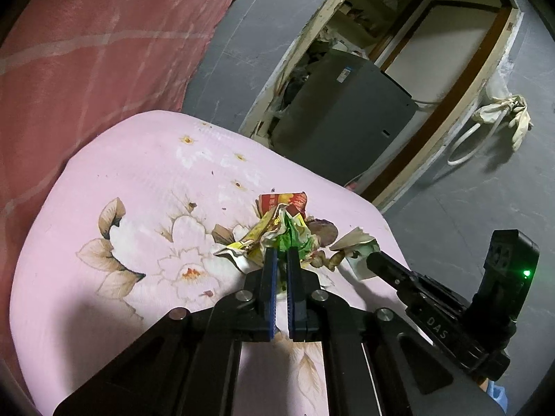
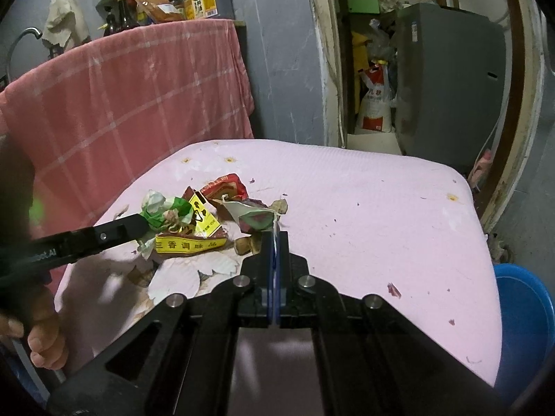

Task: Collect trash
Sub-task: 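Grasp the green wrapper with the left tool while the right tool grasps a white scrap, then carry the green wrapper in the left tool while the right tool carries the white scrap toward the basin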

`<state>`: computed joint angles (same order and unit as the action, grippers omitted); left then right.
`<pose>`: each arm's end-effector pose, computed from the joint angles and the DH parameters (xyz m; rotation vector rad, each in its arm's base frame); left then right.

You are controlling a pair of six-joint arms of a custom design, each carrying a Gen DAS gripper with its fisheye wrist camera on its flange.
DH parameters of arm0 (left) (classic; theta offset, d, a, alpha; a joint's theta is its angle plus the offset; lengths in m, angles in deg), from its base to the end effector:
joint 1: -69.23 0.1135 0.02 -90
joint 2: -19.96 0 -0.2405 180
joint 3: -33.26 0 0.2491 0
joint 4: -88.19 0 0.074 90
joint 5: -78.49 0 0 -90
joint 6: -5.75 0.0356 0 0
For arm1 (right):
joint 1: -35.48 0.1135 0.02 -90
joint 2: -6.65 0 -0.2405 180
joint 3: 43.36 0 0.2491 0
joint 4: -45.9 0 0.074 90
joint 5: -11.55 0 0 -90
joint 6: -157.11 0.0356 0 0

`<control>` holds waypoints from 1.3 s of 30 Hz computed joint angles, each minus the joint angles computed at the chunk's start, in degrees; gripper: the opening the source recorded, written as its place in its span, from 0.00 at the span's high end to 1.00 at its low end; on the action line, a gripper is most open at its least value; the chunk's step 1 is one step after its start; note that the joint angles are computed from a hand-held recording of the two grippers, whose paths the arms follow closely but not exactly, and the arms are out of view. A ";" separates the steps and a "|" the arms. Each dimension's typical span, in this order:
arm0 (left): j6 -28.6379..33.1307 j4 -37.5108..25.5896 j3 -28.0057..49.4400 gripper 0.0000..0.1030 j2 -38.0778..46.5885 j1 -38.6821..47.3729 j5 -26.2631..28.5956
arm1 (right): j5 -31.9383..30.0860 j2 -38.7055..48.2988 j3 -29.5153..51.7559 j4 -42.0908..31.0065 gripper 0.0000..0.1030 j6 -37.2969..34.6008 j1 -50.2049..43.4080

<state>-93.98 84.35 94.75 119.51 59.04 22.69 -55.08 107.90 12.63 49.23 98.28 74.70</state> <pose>0.3242 -0.0786 0.1280 0.3215 2.2736 -0.8649 0.2581 0.1924 0.1012 0.0486 2.2378 0.1962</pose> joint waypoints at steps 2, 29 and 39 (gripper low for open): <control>-0.03 -0.26 0.24 0.99 -0.29 -0.19 -0.05 | 0.83 -0.91 -0.96 0.57 0.99 0.17 0.55; -6.71 18.18 -14.58 0.99 -22.14 -16.76 -11.54 | 33.65 -42.32 -23.31 1.17 0.99 -5.09 17.44; -7.11 23.64 -9.86 0.99 -15.52 -33.42 -20.69 | 51.68 -66.69 -26.19 -37.75 0.99 12.54 25.88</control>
<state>-101.08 107.99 84.89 103.99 25.62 2.00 -3.40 41.20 -13.57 11.48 110.83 100.59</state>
